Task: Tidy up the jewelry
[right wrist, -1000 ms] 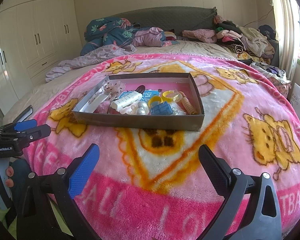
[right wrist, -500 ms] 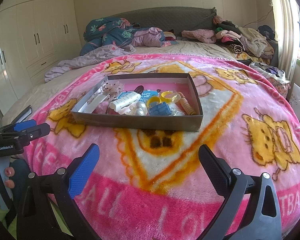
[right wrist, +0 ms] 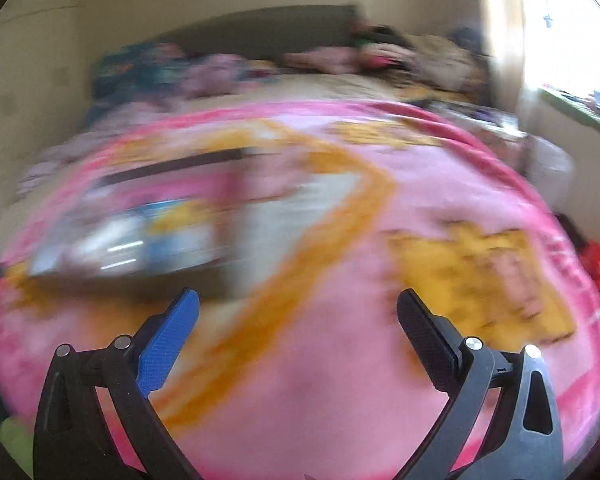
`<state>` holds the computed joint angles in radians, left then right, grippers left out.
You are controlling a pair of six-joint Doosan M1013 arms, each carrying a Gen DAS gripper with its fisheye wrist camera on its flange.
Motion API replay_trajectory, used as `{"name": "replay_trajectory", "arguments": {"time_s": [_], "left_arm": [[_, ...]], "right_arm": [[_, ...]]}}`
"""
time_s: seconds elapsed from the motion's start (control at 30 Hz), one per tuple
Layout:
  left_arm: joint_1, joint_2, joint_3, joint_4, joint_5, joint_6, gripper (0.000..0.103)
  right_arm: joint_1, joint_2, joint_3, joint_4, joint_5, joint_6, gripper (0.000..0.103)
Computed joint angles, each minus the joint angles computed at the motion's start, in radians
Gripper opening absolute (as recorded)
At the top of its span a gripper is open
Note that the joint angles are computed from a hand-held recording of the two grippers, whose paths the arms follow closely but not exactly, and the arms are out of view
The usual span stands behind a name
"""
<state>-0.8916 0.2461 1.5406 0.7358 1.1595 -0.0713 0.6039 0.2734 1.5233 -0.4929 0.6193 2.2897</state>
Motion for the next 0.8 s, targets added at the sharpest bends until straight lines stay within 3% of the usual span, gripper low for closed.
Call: {"name": "replay_trajectory", "arguments": {"time_s": [0.17, 0.27, 0.33, 0.53, 0.8], "left_arm": [[0.116, 0.004, 0.042, -0.036, 0.02, 0.029, 0.092], [0.165, 0.005, 0.071, -0.056, 0.017, 0.037, 0.092], [0.183, -0.009, 0.102, -0.058, -0.041, 0.031, 0.092], [0.162, 0.02, 0.068, -0.046, 0.043, 0.068, 0.092], [0.164, 0.021, 0.067, -0.048, 0.036, 0.065, 0.092]], "right_arm": [[-0.12, 0.107, -0.11, -0.131, 0.168, 0.152, 0.097], [-0.183, 0.163, -0.17, -0.057, 0.214, 0.124, 0.097], [-0.225, 0.201, -0.202, 0.057, 0.244, 0.084, 0.098], [-0.209, 0.217, -0.211, -0.056, 0.267, 0.115, 0.098], [-0.209, 0.219, -0.212, -0.037, 0.251, 0.119, 0.098]]}}
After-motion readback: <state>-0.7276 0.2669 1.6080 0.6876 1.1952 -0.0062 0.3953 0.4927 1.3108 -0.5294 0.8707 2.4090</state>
